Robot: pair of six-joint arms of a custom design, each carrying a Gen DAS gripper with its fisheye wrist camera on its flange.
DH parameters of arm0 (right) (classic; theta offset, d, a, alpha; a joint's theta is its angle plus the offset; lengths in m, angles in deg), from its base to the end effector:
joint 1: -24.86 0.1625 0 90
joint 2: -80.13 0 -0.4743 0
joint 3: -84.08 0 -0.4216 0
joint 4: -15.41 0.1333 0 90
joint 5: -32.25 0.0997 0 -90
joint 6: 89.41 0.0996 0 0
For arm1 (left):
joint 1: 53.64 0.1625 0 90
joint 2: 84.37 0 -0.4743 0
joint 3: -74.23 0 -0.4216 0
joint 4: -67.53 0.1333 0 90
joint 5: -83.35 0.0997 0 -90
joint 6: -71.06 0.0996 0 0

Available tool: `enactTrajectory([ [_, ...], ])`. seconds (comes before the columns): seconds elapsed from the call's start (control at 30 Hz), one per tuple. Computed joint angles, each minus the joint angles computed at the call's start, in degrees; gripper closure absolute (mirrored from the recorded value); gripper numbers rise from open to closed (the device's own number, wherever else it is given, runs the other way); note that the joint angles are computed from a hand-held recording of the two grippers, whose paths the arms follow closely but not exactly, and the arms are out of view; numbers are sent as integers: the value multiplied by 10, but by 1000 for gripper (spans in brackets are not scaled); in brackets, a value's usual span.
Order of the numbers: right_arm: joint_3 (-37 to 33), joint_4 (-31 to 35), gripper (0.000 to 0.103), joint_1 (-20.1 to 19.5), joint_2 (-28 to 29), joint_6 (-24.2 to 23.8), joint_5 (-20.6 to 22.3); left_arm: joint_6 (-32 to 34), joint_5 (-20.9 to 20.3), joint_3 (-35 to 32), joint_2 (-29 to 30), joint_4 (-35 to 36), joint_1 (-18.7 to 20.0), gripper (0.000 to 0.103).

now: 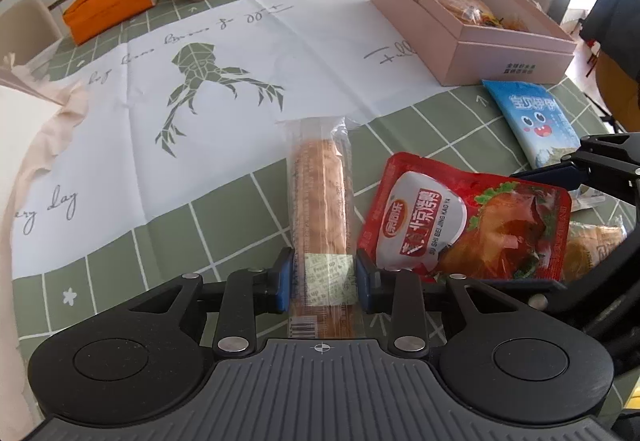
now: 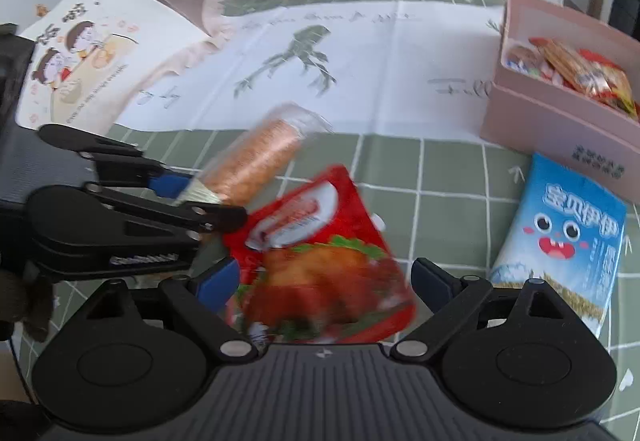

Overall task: Organize snacks
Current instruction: 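Carry the bread stick and red packet up over the pink box with both tools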

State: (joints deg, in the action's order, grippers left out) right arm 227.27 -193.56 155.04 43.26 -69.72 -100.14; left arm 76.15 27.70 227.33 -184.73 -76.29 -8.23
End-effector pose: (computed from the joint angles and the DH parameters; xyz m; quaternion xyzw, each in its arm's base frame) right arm 0.2921 -0.2433 -0.0075 0.1256 -0.9190 0.2683 0.2601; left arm -0.0554 -0.3262 0.2132 0.3988 0.8681 -0.1083 0.2749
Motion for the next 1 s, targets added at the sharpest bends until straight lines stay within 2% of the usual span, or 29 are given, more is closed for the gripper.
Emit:
enactTrajectory([
  [0.13,-13,48,10,8,-12,-33,6,18,-12,-1,0,-12,10,67],
  [0.3,-39,118,10,2,-7,-51,-15,20,-23,-3,1,-20,18,67],
  [0.37,-46,125,9,-13,-3,-54,-10,14,-39,-11,1,-19,33,68],
  [0.43,-56,127,7,-13,8,-55,-30,-12,-69,-28,-3,-7,61,69],
  [0.47,-62,142,8,-9,11,-48,-43,-26,-84,-36,-6,-2,75,69],
  [0.5,-63,144,13,-5,13,-41,-51,-33,-88,-39,-10,-2,82,69],
  [0.57,-60,138,24,1,11,-30,-55,-30,-74,-34,-22,-7,76,69],
  [0.6,-58,140,39,5,8,-22,-59,-31,-69,-34,-25,-4,74,69],
  [0.63,-55,146,48,8,3,-12,-61,-34,-66,-35,-25,1,72,69],
  [0.77,-33,152,51,10,-17,42,-66,-43,-65,-37,-12,3,75,66],
  [1.0,-1,162,52,46,-63,110,-109,-54,-33,-18,12,-24,38,66],
])
